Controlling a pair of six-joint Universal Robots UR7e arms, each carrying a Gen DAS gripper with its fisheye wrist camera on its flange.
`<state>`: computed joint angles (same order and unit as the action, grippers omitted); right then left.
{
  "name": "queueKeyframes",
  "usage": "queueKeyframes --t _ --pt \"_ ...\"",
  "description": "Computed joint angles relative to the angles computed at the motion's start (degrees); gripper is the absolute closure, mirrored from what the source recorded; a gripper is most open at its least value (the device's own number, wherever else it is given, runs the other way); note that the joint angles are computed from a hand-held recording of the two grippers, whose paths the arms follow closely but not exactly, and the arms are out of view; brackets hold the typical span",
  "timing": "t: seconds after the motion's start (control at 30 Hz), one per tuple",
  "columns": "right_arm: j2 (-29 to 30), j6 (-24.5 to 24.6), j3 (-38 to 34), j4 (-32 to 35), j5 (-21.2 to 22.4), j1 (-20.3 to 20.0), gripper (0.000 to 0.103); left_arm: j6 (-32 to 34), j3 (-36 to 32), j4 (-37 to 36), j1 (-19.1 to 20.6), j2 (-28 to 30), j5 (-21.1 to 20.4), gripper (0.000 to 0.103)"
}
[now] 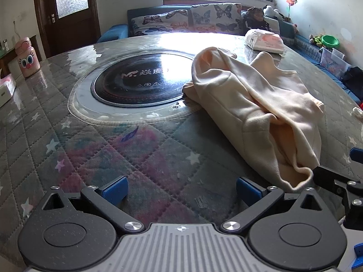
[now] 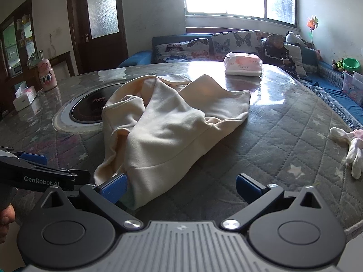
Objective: Fold clothes
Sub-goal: 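Move both grippers toward the crumpled cream sweatshirt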
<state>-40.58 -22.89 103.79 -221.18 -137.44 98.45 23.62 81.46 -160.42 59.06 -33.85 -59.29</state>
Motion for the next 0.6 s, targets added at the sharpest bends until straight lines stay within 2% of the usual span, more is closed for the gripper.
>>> queueKeyframes --t 0.27,0.6 --pt "-0.17 2.63 1.19 1.46 -0.37 0.07 0.0 -1.12 1.22 0.11 -0.04 -0.69 -0.82 0.0" --pt "-0.01 2.51 1.66 0.61 -0.19 0.11 0.0 -0.7 2.9 -0.65 -0.37 -1.75 -0.19 0.0"
